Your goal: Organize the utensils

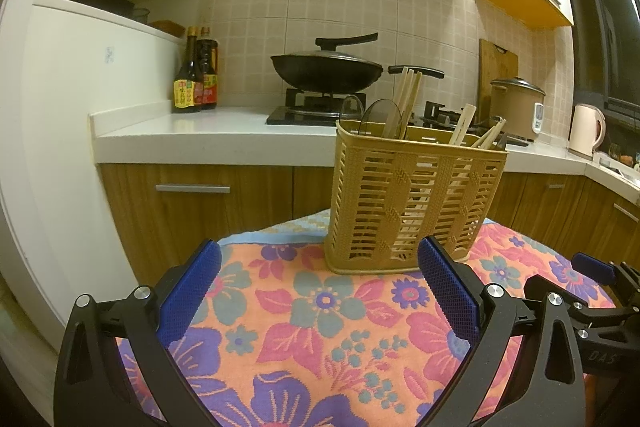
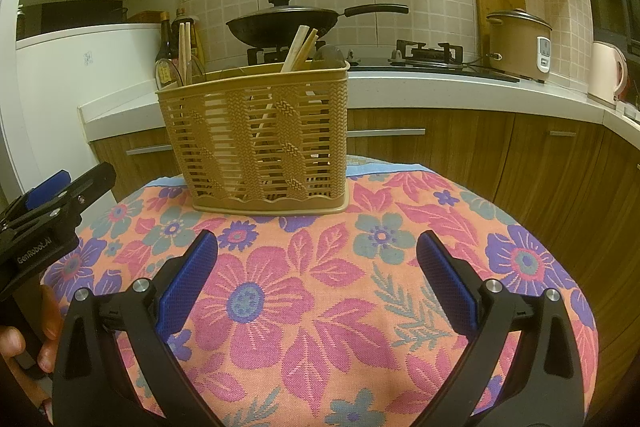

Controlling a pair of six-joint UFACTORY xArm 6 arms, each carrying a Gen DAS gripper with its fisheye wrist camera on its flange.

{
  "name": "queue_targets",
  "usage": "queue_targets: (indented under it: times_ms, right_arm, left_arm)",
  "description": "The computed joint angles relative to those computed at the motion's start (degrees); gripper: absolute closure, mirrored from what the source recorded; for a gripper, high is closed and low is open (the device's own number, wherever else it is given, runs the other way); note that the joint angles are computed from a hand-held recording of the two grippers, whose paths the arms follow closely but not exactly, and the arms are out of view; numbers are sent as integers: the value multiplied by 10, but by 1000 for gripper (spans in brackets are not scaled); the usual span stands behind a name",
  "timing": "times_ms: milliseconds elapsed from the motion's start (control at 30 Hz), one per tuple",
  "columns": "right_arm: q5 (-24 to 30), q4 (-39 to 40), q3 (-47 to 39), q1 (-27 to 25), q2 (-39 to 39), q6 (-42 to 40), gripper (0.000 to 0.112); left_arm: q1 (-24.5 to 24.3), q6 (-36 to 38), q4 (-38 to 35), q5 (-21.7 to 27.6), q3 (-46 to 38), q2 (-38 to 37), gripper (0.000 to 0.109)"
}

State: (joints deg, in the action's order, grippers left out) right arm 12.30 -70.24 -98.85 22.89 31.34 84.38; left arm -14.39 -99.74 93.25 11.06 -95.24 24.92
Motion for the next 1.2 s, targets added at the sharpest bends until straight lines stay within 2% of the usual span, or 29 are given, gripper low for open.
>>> queue_targets:
  times_ms: [1200]
  right_arm:
    - [-3,6,2,-1,0,-5,17]
  left_arm:
    - [-3,24,-20,5,3,-1,13]
